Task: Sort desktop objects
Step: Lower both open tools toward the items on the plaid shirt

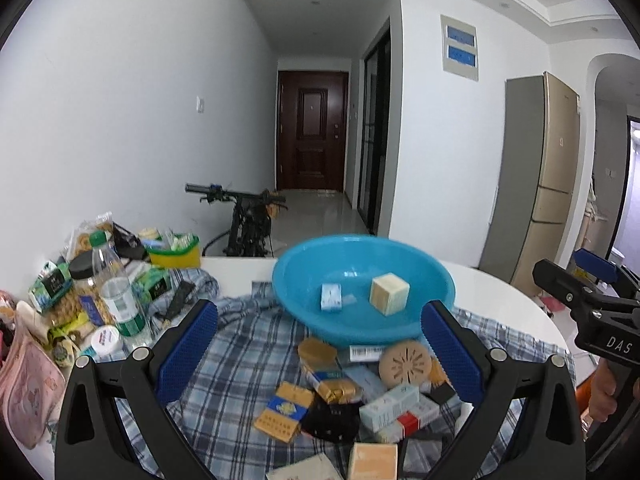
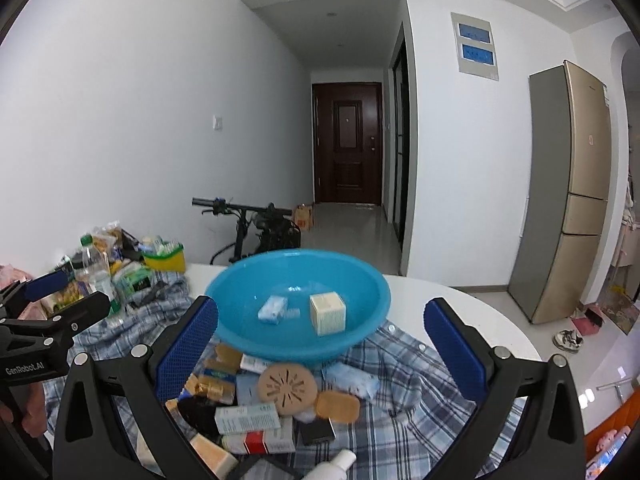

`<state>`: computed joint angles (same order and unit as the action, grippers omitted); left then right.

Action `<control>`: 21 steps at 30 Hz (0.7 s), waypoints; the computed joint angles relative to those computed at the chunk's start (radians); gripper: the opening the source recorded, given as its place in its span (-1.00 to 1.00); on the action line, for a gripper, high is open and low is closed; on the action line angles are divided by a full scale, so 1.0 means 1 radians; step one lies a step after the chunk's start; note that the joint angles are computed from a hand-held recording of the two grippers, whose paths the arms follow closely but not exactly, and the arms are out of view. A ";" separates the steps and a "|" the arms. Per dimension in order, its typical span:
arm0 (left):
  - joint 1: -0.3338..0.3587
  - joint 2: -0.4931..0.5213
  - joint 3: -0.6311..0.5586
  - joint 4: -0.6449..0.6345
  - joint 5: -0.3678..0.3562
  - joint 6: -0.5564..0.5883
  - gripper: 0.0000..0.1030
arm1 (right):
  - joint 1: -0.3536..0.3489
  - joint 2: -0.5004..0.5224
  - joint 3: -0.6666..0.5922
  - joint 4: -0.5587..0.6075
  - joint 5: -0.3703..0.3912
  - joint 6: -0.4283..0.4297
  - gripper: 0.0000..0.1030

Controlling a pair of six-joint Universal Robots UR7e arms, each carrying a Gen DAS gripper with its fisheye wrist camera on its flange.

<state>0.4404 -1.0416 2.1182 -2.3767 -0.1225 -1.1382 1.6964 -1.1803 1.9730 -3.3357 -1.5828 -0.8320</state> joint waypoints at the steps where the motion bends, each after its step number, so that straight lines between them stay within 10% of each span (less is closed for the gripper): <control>1: -0.002 0.003 0.005 -0.024 -0.009 0.014 1.00 | 0.001 -0.006 0.011 0.000 -0.004 -0.012 0.99; 8: -0.019 -0.012 0.003 0.201 -0.033 -0.172 1.00 | -0.020 -0.041 0.066 0.001 -0.004 -0.037 0.99; 21: 0.032 0.022 0.039 0.113 -0.189 -0.140 1.00 | -0.053 -0.045 0.096 0.098 -0.070 -0.011 0.99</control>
